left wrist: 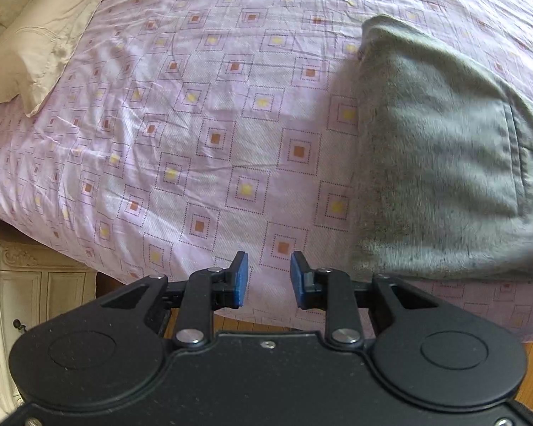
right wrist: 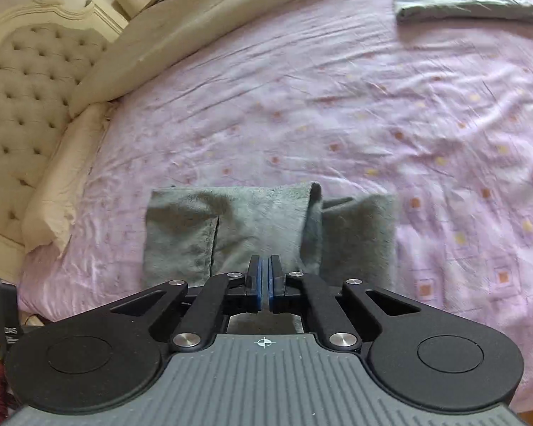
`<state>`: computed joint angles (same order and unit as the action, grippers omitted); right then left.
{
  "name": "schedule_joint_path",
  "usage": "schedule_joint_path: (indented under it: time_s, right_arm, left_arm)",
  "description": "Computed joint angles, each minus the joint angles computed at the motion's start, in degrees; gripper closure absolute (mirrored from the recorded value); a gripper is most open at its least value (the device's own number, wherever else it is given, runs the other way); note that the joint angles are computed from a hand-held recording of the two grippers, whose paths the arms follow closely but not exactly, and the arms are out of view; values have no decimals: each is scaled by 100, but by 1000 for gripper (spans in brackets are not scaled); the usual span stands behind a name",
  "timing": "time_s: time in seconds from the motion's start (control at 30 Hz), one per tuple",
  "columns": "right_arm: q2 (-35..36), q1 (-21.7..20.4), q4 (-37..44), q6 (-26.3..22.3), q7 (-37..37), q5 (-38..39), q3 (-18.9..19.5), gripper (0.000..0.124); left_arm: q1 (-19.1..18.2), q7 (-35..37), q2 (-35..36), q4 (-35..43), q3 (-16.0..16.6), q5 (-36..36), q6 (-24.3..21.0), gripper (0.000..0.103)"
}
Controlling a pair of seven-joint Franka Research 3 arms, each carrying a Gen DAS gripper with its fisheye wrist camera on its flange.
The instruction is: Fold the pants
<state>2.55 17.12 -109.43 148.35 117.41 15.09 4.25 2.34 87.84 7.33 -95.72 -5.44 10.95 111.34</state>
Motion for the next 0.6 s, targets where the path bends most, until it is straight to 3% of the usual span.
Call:
schedule_joint_path:
  time_s: [0.13,0.47,0.53,0.6]
  right_arm:
    - [262,-36,-24,183,-320,327,8,78]
    - [996,-141,366,-73,-706,1308,98,77]
    - [1012,-58,374,-21,-442,1197,52,75]
    - [1077,-82,532,-184,-464,1304,99,81]
  left_arm:
    - [-45,41,-133,-170,-49,-80,21,66]
    - [-169,-63,-386,-353,-88,-209,-29,66]
    - [-178,-87,-406,-373,-84,-201,-50,66]
    - [-184,-130,-407,-375,-80,-187,-75,66]
